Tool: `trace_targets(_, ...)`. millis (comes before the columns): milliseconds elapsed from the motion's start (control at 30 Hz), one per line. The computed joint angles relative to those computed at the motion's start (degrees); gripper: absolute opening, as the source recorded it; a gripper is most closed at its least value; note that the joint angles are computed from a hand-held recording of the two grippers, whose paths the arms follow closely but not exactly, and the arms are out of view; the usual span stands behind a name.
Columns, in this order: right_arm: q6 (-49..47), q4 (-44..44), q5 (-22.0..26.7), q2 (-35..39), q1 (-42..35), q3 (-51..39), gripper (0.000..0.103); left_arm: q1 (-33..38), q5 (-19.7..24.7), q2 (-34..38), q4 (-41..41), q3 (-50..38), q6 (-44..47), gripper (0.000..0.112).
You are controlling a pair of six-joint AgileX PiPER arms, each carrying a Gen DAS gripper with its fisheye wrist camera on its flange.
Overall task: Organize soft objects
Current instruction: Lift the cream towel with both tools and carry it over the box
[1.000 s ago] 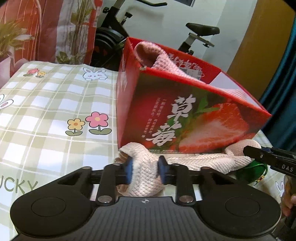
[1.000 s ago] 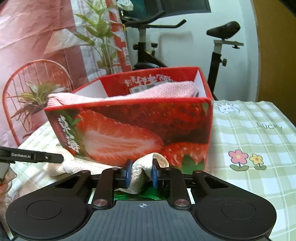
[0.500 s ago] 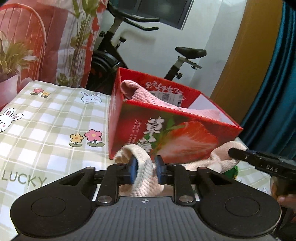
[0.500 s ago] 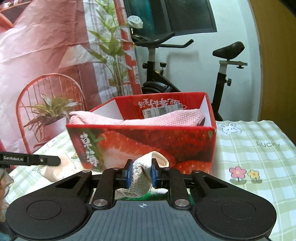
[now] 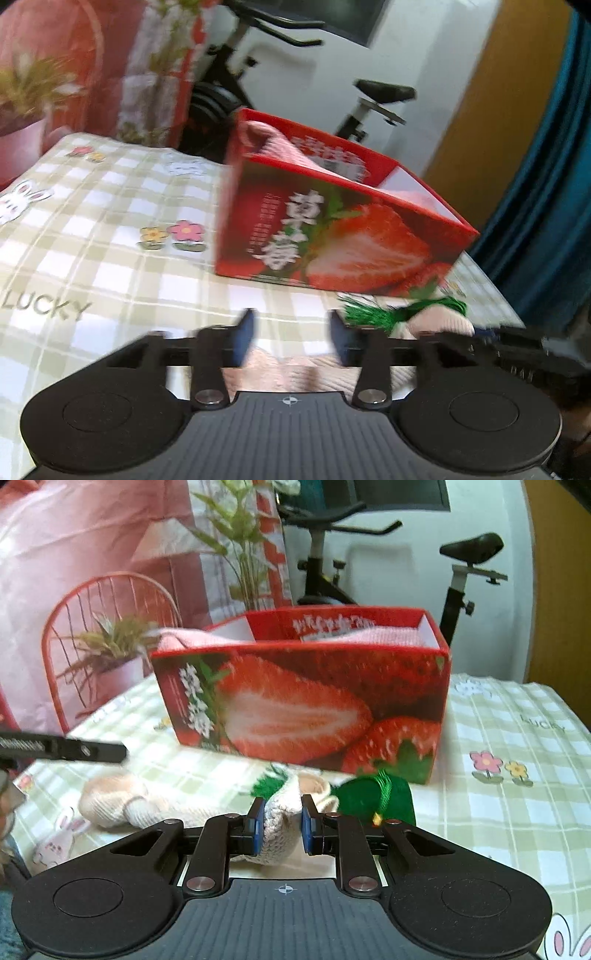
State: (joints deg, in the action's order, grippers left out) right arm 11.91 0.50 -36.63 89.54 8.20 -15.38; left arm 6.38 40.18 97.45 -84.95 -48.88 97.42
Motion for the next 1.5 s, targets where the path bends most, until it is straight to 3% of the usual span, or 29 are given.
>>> trace_targets(100, -0.87, 1.51, 2.8, 0.68, 0.42, -0.91, 0.018, 0.58, -1.22, 0.19, 1.32, -0.79, -3.52, 0.06)
trace_targets(300, -0.06, 0.34, 3.82, 1.32, -0.08, -1.25, 0.018, 0.65, -3.17, 0.81, 10.93, -2.7, -16.44, 0.068)
trace_targets(433, 0.2, -0.11, 4.45, 1.75, -0.17, -1.71, 0.018, 0.46, -4.68, 1.67, 13.19, -3.4, -20.08, 0.068)
trace_targets(633, 1.58, -1.64, 4.63, 2.67, -0.85, -2.15, 0.018, 0.12, -3.56, 4.33, 16.52, -4.55, -23.38, 0.069)
trace_targets(800, 3.13, -3.47, 4.11, 3.19, -1.56, -2.18, 0.018, 0.01, -3.73, 4.45, 14.22, -3.72, -20.09, 0.067)
trace_targets(867, 3.63, -3.85, 3.84, 3.3, -1.61, -2.13, 0.018, 0.25, -3.32, 4.66, 13.28, -3.49, -19.04, 0.045)
trace_targets(1000, 5.5, -6.27, 1.92, 3.04, -2.26, -1.26, 0.018, 0.74, -1.28, 4.03, 9.67, -2.33, -13.61, 0.031)
trace_targets(1200, 6.03, -7.8, -1.57, 1.76, -2.39, 0.15, 0.017, 0.87, 0.56, 1.7, 2.73, 0.4, -4.4, 0.028)
trace_targets(1500, 4.64, -7.2, -7.41, -3.1, -3.98, 2.86, 0.016, 1.56, 2.82, -0.65, -2.19, 1.74, 2.5, 0.028)
